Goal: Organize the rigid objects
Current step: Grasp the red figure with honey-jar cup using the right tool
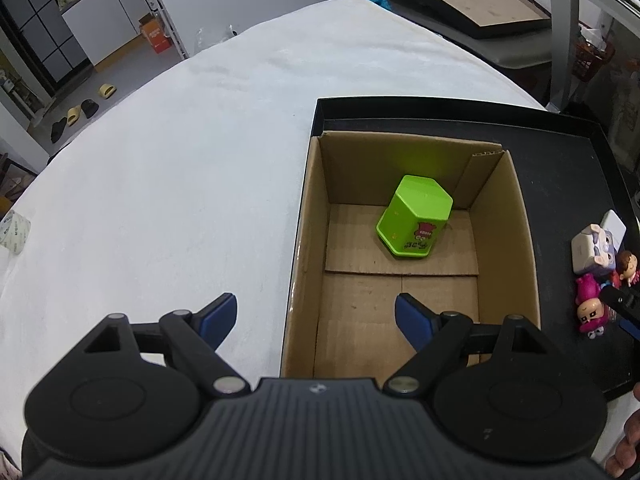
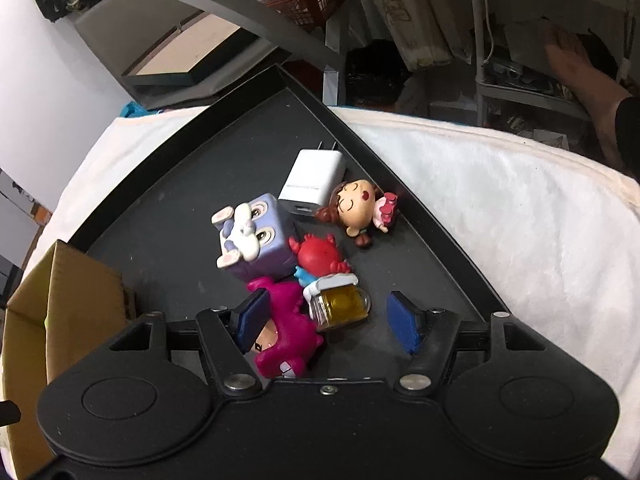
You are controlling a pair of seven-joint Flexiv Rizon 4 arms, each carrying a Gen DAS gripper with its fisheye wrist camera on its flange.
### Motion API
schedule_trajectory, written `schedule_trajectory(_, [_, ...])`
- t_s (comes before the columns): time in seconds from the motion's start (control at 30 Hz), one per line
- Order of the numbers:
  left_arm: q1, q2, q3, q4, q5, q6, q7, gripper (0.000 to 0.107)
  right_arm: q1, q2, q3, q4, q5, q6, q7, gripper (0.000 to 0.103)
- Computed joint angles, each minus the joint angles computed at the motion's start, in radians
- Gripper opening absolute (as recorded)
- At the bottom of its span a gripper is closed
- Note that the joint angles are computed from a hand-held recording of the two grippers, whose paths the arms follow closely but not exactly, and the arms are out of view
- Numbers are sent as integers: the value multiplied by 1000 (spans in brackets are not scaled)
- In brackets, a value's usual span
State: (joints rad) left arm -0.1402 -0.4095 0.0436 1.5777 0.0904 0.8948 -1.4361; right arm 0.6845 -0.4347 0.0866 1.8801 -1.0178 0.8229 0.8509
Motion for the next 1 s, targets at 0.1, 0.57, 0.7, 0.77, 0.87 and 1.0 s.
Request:
schedule_trajectory(0.1, [-1,4,-1,4,-3,0,-6,85,-2,1,5,-5,11,-8,-31,63])
schedule_trajectory(0.57, [21,23,-7,28,-40,21,-4,85,-26,41,0,62,-111,54,87,11])
schedule_trajectory(0.7, [35,26,-15,38,-71,26,9,85,-34,51,6,69,-133,58,106,7])
schedule_trajectory(0.77, [46,29,-22,47,-94,32,28,85,-37,55,9,73,-141,61,117,6])
schedule_trajectory(0.87, [58,36,-29,61,-125,43,51,85,-39,65,10,78,-168,64,139,4])
schedule_trajectory(1.0, [73,46,-36,82,-167,51,77,85,-45,79,14,75,-223,71,160,0])
